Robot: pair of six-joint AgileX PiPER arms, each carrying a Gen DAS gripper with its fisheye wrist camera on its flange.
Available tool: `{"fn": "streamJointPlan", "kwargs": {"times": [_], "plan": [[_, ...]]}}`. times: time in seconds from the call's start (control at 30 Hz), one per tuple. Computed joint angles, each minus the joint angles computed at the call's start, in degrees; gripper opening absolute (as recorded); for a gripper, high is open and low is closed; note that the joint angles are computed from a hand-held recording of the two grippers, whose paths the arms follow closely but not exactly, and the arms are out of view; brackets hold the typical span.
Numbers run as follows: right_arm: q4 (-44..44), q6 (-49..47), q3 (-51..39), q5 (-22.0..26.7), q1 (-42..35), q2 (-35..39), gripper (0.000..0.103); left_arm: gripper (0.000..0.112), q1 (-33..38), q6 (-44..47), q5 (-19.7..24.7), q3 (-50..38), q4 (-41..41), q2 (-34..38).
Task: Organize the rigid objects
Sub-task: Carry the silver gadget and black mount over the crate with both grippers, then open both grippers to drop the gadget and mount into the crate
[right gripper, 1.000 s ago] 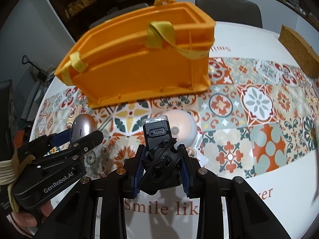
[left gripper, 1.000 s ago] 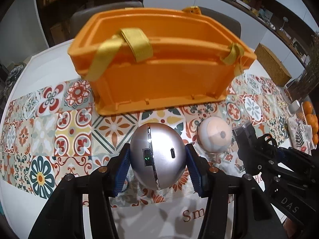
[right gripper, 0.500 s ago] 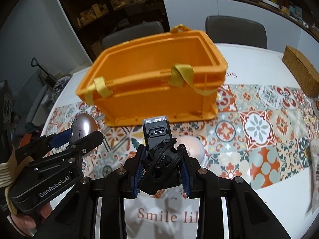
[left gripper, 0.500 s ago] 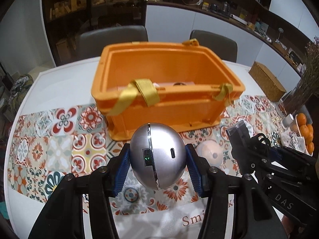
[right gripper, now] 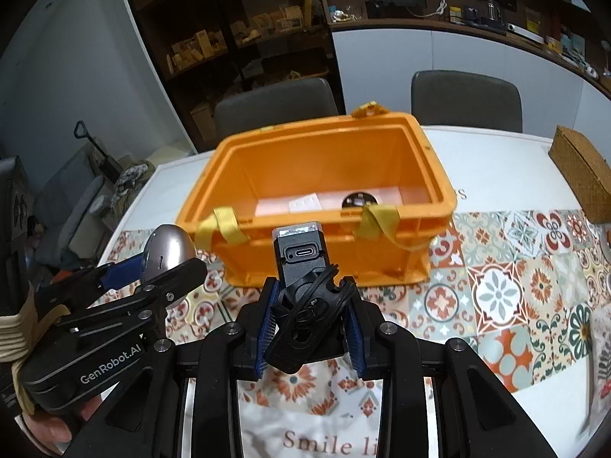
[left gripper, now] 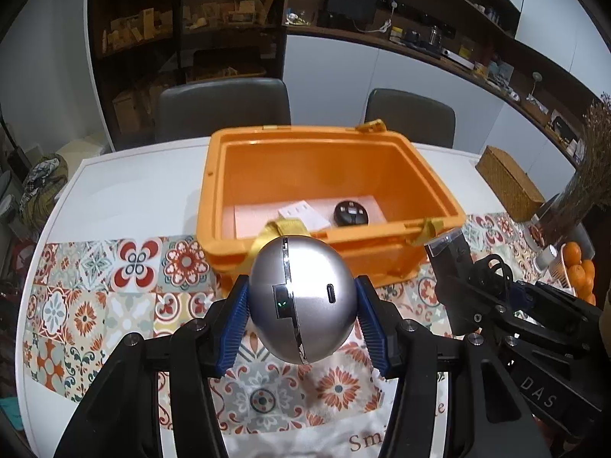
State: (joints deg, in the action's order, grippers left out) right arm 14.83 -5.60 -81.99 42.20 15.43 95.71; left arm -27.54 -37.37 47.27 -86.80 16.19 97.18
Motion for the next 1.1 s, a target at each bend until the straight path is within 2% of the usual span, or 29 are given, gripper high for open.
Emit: {"fn": "streamJointPlan", "kwargs": {"times": [0.37,0.63,1.1], "plan": [[-0.5,1.6,-9.7,2.9,0.6,5.0,0.033,0.054,2.6,3.6,2.2,-7.5,-0.4,3.0],[-2.8,3.2,-20.0,6.5,1.2,10.3,0.033,0.054,5.1,7.2,4.2,-14.4,-2.1,6.5],[-4.9,5.9,-44.7,17.9,0.6,24.9,0.033,0.054,8.2,13.1,11.1,-30.4,-5.0,16.7]]}}
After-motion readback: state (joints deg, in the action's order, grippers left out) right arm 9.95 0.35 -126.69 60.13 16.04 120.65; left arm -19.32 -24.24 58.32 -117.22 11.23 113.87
